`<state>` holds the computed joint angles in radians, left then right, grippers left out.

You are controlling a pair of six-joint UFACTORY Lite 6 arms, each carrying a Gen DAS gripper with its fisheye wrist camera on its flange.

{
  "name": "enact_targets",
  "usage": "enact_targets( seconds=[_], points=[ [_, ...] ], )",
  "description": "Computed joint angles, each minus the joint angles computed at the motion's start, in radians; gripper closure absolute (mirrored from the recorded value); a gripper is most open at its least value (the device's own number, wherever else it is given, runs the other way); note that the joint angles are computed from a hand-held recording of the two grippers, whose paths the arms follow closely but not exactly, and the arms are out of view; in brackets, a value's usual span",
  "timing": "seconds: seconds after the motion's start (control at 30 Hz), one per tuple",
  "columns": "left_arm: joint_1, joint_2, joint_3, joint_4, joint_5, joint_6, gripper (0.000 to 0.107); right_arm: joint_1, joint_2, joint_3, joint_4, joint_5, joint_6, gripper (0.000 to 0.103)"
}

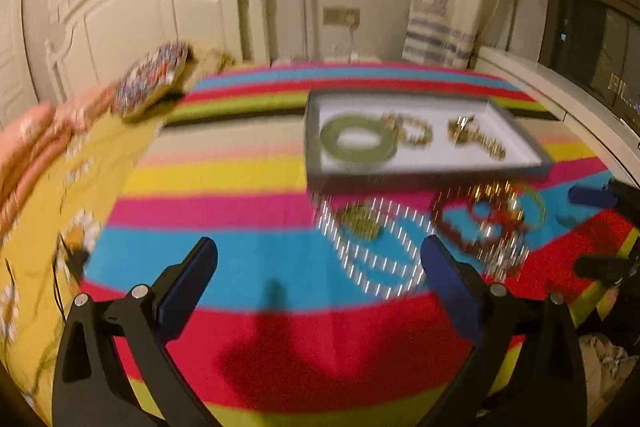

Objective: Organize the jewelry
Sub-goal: 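Withdraw both tools back toward the remaining jewelry, then grasp the pearl necklace with the left tool while the right tool grasps a silver brooch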

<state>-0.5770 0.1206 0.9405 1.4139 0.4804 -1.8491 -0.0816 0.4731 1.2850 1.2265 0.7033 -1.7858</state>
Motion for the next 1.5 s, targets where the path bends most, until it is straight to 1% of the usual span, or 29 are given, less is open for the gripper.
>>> enact_targets(
  seconds=[0.03, 0.07, 0.1, 0.17, 0.3, 0.37, 0.4, 0.47, 0.5, 0.53, 0.57, 0.6, 0.7, 0.73, 0.77, 0.83, 0.93, 1.03, 1.1, 1.13, 1.17, 1.23, 1.3, 1.33, 1.4, 1.43, 1.47, 1.5],
  points=[
    [0.003, -0.007, -0.027, 0.001, -0.017, -0.018, 0.006, 0.015, 0.01, -0.002, -0.021, -0.019, 0.016, 0.029],
    [0.004, -0.011, -0.049, 0.008, -0.032, -0.036, 0.006, 0.029, 0.026, 0.013, -0.048, -0.031, 0.051, 0.033],
    [0.004, -0.013, -0.061, 0.016, -0.041, -0.049, 0.006, 0.037, 0.049, 0.035, -0.075, -0.029, 0.09, 0.034],
    [0.0, -0.008, -0.079, 0.042, -0.06, -0.075, 0.006, 0.047, 0.078, 0.067, -0.101, -0.028, 0.135, 0.041],
    [0.003, 0.005, -0.078, 0.072, -0.082, -0.109, 0.006, 0.072, 0.112, 0.106, -0.099, -0.04, 0.155, 0.047],
    [0.006, -0.002, -0.083, 0.085, -0.084, -0.124, 0.006, 0.086, 0.12, 0.117, -0.105, -0.041, 0.164, 0.052],
    [0.007, -0.005, -0.085, 0.089, -0.085, -0.129, 0.006, 0.092, 0.118, 0.113, -0.103, -0.041, 0.159, 0.053],
    [0.008, -0.008, -0.092, 0.106, -0.083, -0.15, 0.006, 0.11, 0.112, 0.103, -0.096, -0.054, 0.148, 0.058],
    [0.014, -0.001, -0.078, 0.09, -0.088, -0.131, 0.006, 0.118, 0.106, 0.094, -0.088, -0.063, 0.138, 0.058],
    [0.017, 0.006, -0.071, 0.084, -0.093, -0.126, 0.006, 0.128, 0.097, 0.079, -0.073, -0.082, 0.121, 0.062],
    [0.02, 0.011, -0.066, 0.08, -0.095, -0.121, 0.006, 0.134, 0.089, 0.066, -0.059, -0.099, 0.108, 0.068],
    [0.019, 0.017, -0.06, 0.074, -0.093, -0.114, 0.007, 0.133, 0.082, 0.056, -0.051, -0.105, 0.099, 0.07],
    [0.025, 0.026, -0.048, 0.069, -0.095, -0.1, 0.007, 0.109, 0.066, 0.033, -0.017, -0.076, 0.06, 0.08],
    [0.029, 0.033, -0.04, 0.069, -0.103, -0.1, 0.01, 0.1, 0.046, 0.009, 0.013, -0.069, 0.019, 0.084],
    [0.036, 0.04, -0.032, 0.067, -0.114, -0.096, 0.015, 0.092, 0.021, -0.019, 0.041, -0.068, -0.024, 0.087],
    [0.044, 0.06, -0.006, 0.035, -0.13, -0.063, 0.02, 0.079, -0.012, -0.053, 0.079, -0.059, -0.073, 0.091],
    [0.041, 0.08, 0.022, 0.03, -0.132, -0.056, 0.027, 0.047, -0.044, -0.078, 0.117, -0.028, -0.113, 0.091],
    [0.032, 0.101, 0.055, 0.009, -0.117, -0.029, 0.027, 0.014, -0.056, -0.082, 0.14, 0.001, -0.118, 0.091],
    [0.03, 0.115, 0.074, -0.009, -0.112, -0.006, 0.033, -0.006, -0.058, -0.077, 0.148, 0.027, -0.113, 0.091],
    [0.033, 0.132, 0.093, -0.047, -0.106, 0.035, 0.039, -0.017, -0.064, -0.078, 0.155, 0.041, -0.115, 0.091],
    [0.038, 0.142, 0.103, -0.065, -0.108, 0.054, 0.042, -0.024, -0.068, -0.077, 0.155, 0.051, -0.114, 0.091],
    [0.06, 0.155, 0.113, -0.08, -0.139, 0.06, 0.044, -0.031, -0.07, -0.076, 0.163, 0.057, -0.119, 0.091],
    [0.079, 0.161, 0.119, -0.056, -0.166, 0.036, 0.049, -0.032, -0.067, -0.073, 0.164, 0.059, -0.119, 0.091],
    [0.088, 0.16, 0.117, -0.037, -0.184, 0.022, 0.053, -0.03, -0.065, -0.072, 0.165, 0.058, -0.119, 0.091],
    [0.104, 0.179, 0.139, -0.013, -0.203, 0.003, 0.056, -0.028, -0.064, -0.073, 0.164, 0.059, -0.12, 0.091],
    [0.11, 0.187, 0.147, 0.001, -0.208, -0.009, 0.06, -0.028, -0.065, -0.075, 0.167, 0.059, -0.124, 0.091],
    [0.117, 0.197, 0.158, 0.018, -0.218, -0.023, 0.069, -0.029, -0.064, -0.074, 0.166, 0.06, -0.124, 0.091],
    [0.126, 0.205, 0.167, 0.036, -0.24, -0.037, 0.075, -0.028, -0.065, -0.076, 0.17, 0.059, -0.128, 0.091]
  ],
)
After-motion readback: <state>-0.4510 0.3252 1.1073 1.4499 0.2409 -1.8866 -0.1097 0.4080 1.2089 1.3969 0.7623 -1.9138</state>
